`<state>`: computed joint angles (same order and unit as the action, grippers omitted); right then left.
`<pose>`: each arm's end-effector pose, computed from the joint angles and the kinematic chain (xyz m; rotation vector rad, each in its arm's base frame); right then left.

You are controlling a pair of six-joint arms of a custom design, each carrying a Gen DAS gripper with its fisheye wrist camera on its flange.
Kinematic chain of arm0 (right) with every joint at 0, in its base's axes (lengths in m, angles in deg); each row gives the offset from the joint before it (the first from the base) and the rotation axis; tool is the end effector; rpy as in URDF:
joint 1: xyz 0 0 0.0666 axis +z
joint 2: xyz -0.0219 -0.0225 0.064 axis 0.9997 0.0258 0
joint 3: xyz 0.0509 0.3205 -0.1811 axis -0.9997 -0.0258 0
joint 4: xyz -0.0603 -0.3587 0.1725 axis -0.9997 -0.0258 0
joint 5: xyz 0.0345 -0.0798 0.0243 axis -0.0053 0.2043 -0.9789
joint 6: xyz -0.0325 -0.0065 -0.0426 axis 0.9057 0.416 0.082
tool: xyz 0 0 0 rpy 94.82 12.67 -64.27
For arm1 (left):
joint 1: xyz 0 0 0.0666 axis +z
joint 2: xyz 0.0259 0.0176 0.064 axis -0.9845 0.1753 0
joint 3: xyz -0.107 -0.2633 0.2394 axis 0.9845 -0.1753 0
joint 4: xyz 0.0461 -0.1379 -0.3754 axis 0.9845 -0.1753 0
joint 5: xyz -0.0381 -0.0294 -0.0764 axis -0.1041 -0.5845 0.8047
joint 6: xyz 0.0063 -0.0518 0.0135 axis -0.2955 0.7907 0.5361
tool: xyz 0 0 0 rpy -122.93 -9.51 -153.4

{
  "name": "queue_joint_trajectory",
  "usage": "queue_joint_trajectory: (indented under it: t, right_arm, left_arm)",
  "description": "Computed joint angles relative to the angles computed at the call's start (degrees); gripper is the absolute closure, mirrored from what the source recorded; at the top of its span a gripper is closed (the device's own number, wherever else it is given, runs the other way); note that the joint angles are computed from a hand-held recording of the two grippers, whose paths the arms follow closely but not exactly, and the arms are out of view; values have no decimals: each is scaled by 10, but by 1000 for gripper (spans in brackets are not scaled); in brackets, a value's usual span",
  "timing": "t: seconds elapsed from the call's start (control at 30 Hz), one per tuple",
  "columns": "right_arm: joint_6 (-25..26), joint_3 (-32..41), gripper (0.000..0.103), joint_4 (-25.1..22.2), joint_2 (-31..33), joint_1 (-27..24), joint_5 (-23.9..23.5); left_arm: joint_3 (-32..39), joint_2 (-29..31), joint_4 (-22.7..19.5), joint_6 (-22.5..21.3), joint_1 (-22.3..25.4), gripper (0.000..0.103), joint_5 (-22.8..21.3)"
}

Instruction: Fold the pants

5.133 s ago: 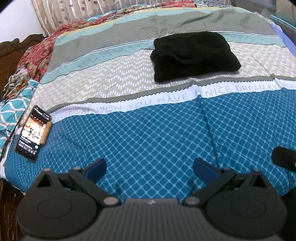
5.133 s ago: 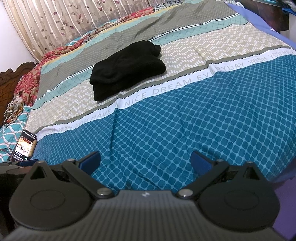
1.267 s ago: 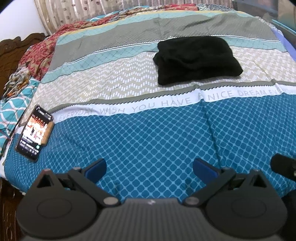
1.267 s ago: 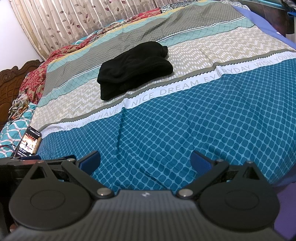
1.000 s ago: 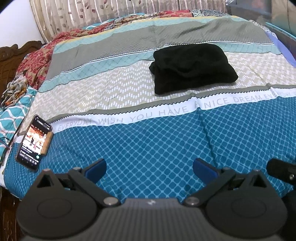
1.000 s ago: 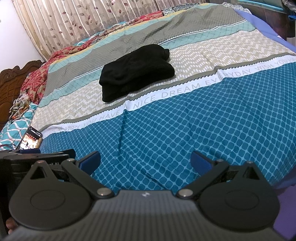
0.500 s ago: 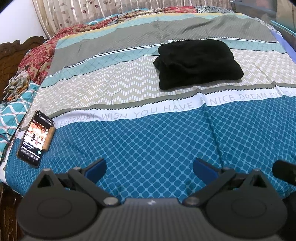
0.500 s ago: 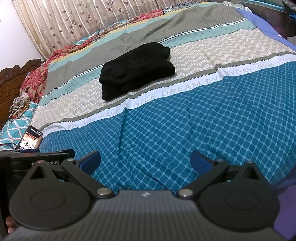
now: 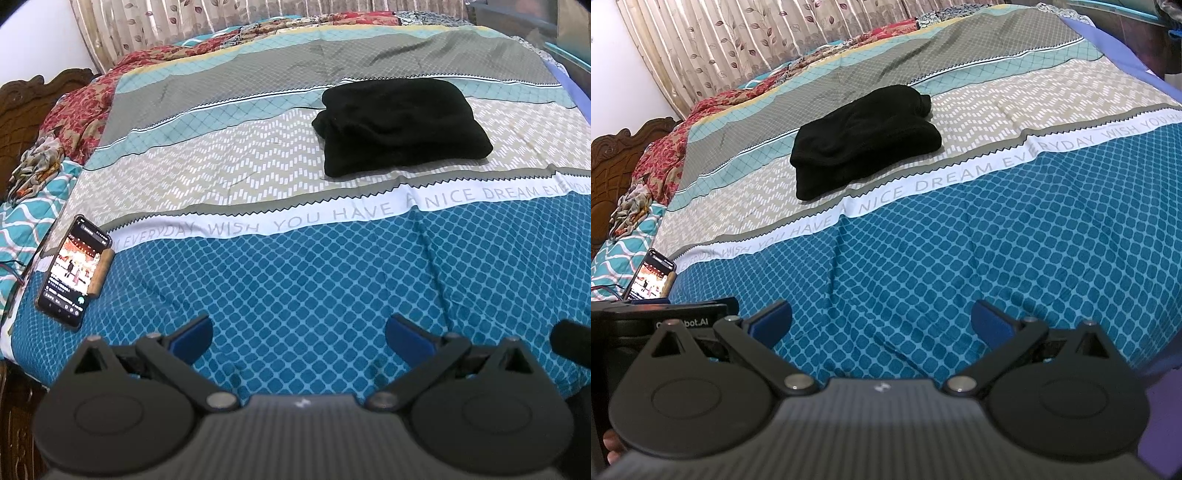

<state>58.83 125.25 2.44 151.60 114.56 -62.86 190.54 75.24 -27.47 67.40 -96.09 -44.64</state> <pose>0.6317 0.3057 0.3736 0.0982 2.2310 0.4711 0.6148 -0.1667 0.4163 0.0856 2.4836 0.2629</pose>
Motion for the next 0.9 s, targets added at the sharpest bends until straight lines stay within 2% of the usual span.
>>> queue_joint_trajectory:
  t: [0.43, 0.9]
  right_arm:
    - [1, 0, 0, 3, -1, 1, 3]
    - [4, 0, 0, 2, -2, 1, -2]
  left_arm:
    - [5, 1, -2, 2, -1, 0, -10]
    - [0, -4, 3, -4, -3, 0, 1]
